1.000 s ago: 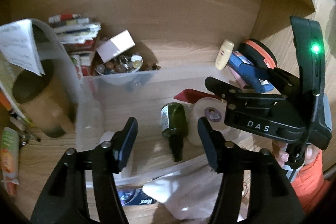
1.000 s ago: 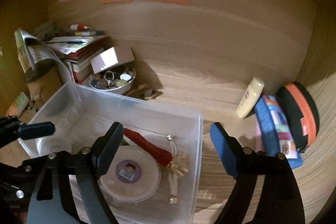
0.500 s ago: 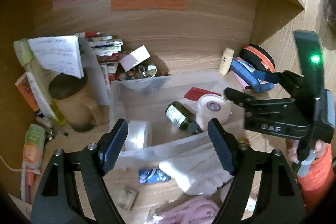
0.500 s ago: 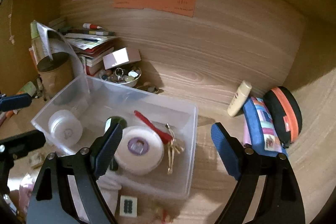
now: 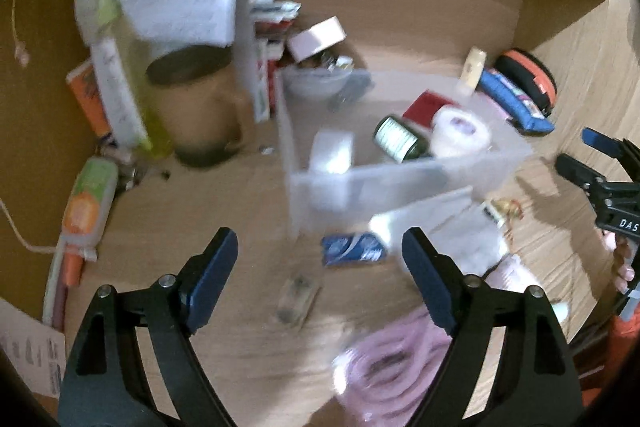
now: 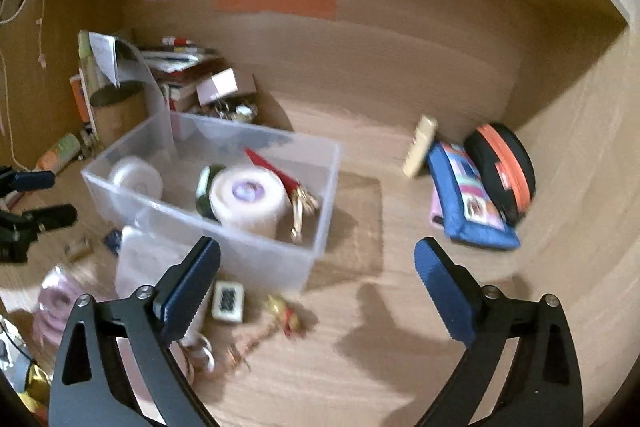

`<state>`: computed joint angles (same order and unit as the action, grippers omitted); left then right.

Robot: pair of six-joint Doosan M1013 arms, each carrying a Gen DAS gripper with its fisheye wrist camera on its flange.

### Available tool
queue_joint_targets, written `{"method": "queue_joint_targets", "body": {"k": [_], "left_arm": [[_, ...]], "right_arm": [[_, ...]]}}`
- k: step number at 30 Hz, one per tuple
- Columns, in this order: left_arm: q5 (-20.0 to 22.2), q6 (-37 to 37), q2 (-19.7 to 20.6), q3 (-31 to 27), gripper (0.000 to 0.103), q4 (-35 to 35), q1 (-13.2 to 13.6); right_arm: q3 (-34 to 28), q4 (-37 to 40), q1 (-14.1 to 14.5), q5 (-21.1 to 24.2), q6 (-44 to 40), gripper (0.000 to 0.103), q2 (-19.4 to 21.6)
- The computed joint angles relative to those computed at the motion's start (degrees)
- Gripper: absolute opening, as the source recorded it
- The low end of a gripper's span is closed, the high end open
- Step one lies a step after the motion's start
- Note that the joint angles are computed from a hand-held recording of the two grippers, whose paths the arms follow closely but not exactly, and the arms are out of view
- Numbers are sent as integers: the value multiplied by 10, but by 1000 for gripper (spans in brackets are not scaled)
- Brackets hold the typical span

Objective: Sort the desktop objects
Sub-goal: 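Grasp the grey eraser with the left gripper while the right gripper grasps the gold gourd charm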

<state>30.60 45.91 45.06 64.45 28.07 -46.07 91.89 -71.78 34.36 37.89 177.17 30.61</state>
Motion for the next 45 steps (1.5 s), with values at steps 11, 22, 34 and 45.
{"method": "queue_joint_targets", "body": {"k": [11, 22, 34, 45], "left_arm": [[23, 53, 7, 16, 68, -56, 9], [54, 115, 28, -15, 45, -98, 10], [61, 66, 32, -18, 23, -40, 5], [26, 18, 14, 4, 23, -20, 5]], "right_arm": [[20, 165, -29, -77, -67, 96, 7], [-13, 279, -40, -88, -217, 65, 35], [-24, 340, -50, -102, -300, 24, 46], [1, 220, -46, -108, -162, 20, 18]]}}
